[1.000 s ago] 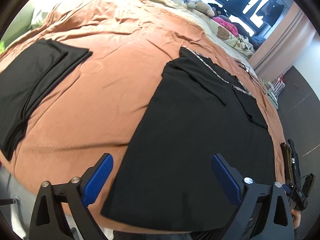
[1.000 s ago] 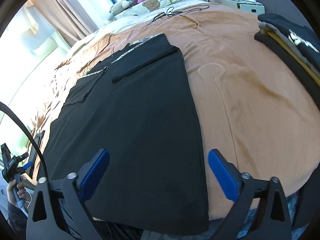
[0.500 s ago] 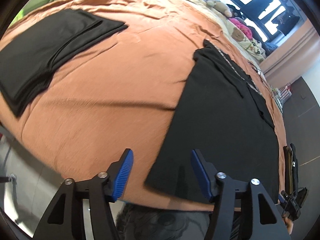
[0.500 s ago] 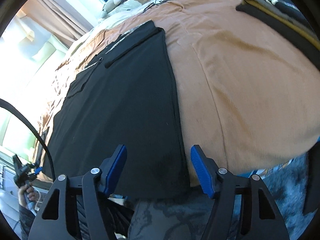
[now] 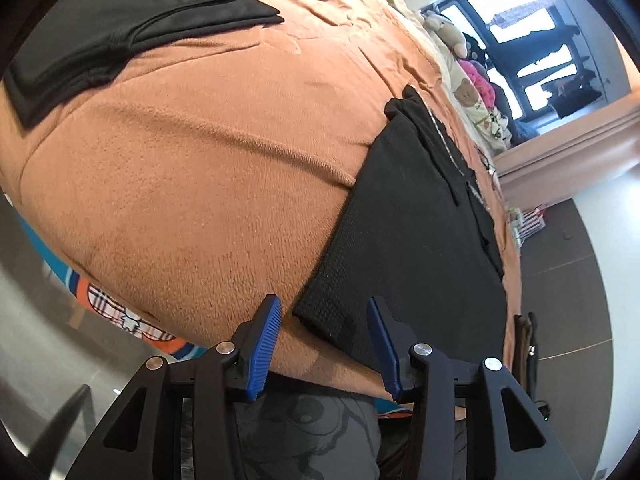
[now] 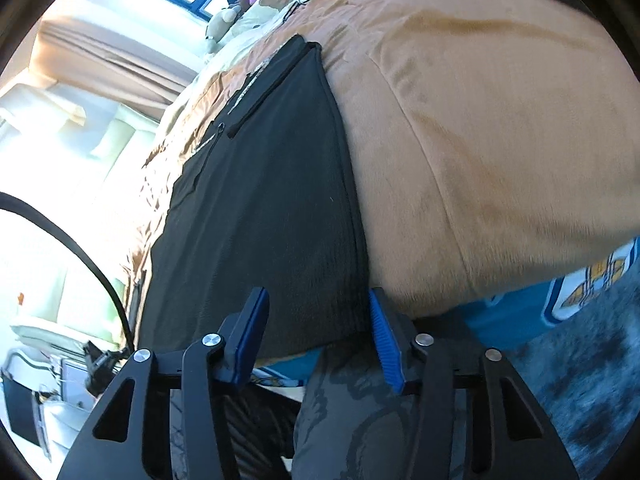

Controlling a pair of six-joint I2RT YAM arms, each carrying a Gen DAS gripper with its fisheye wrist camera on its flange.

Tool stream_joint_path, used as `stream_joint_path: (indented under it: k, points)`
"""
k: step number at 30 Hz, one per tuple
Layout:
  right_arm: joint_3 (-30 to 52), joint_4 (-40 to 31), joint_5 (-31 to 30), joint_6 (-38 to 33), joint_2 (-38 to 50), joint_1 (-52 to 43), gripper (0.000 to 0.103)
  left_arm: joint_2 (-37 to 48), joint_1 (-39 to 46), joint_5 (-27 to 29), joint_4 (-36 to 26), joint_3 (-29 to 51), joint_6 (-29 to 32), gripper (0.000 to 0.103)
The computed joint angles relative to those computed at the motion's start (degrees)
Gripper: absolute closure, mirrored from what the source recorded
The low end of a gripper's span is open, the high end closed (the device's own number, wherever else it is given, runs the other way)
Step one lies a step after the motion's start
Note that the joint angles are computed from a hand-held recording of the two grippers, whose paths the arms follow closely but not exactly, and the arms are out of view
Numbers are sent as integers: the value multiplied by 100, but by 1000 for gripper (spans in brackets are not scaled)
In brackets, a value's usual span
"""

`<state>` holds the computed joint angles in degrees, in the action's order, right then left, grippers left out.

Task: Fold small clothes
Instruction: 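Close both grippers on the shirt hem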

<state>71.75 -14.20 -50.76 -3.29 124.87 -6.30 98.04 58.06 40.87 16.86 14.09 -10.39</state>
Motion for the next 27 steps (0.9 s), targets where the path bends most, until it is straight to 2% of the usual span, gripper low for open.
stream_joint_path:
  k: [5,10,18,24,27]
  points:
    - [-64,233,-469,185,288,-208,55,303,203,316,237,31,-108,56]
    - [4,214,-478,253,560,-139,55,533,96,334,722,27,-427,56]
    - [-468,1468,-1142,1044,132,-376,55,511,-41,499,848,4,-525,56]
    - [-288,1152,-726,840,279,-343,55,693,-164,472,1242,-54,-745,56]
    - [-473,1461,-677,1103,212,-255,55,808,-261,314,1450,-8,-904,61]
